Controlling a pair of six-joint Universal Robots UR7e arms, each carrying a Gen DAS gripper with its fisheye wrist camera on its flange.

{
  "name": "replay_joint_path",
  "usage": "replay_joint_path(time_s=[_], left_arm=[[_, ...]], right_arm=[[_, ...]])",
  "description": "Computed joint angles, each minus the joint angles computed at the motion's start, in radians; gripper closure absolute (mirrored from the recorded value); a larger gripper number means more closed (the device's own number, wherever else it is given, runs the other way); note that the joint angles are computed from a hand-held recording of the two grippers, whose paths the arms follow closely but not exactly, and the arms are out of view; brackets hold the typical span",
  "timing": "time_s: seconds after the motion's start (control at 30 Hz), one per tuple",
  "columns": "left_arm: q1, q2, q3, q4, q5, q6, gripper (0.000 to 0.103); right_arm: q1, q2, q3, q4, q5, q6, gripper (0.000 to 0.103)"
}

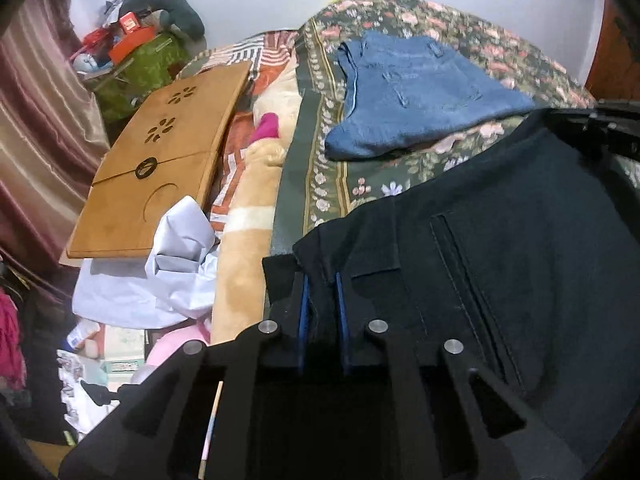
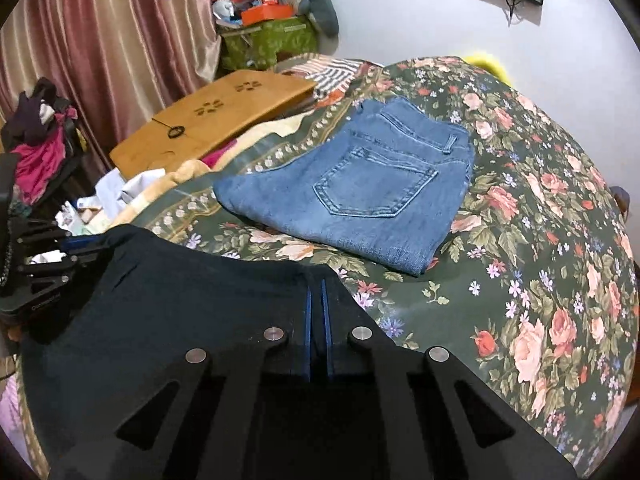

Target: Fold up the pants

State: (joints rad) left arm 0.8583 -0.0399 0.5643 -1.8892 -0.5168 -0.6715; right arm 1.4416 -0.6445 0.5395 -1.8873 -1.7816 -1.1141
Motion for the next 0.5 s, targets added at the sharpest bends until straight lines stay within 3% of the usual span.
replay_joint_path(time_s=[0.03, 0.07, 0.13, 0.2, 0.33, 0.5], left_arm=[[0.0, 0.008, -0.021, 0.032, 0.001, -0.004, 0.087], [-0.002, 0.011, -0.035, 0.064, 0.007, -0.018, 0.083], [-0.01, 0.001, -0.033, 0.083, 0.011, -0.047, 0.082], [-0.018, -0.031, 0.013, 0.031, -0.003, -0.048, 0.081], [-0.039, -0.075, 0.081, -0.122, -0.048, -0.015, 0.073], [-0.063, 0.002, -0.065, -0.093, -0.077, -0.013, 0.05]], right_arm=[[0.001, 0.017, -0.053, 0.052, -0.001, 0.015, 0.097], [-0.001, 0.015, -0.064, 0.064, -0.001, 0.024, 0.089], [-0.012, -0.023, -0.042, 0.009, 0.022, 0.029, 0.074], [-0.034, -0.072, -0.001, -0.047, 0.073, 0.026, 0.049], [-0.085, -0.101, -0.065, -0.052, 0.103, 0.042, 0.046], [-0.163, -0.031, -0.342, 0.049, 0.053, 0.083, 0.046]])
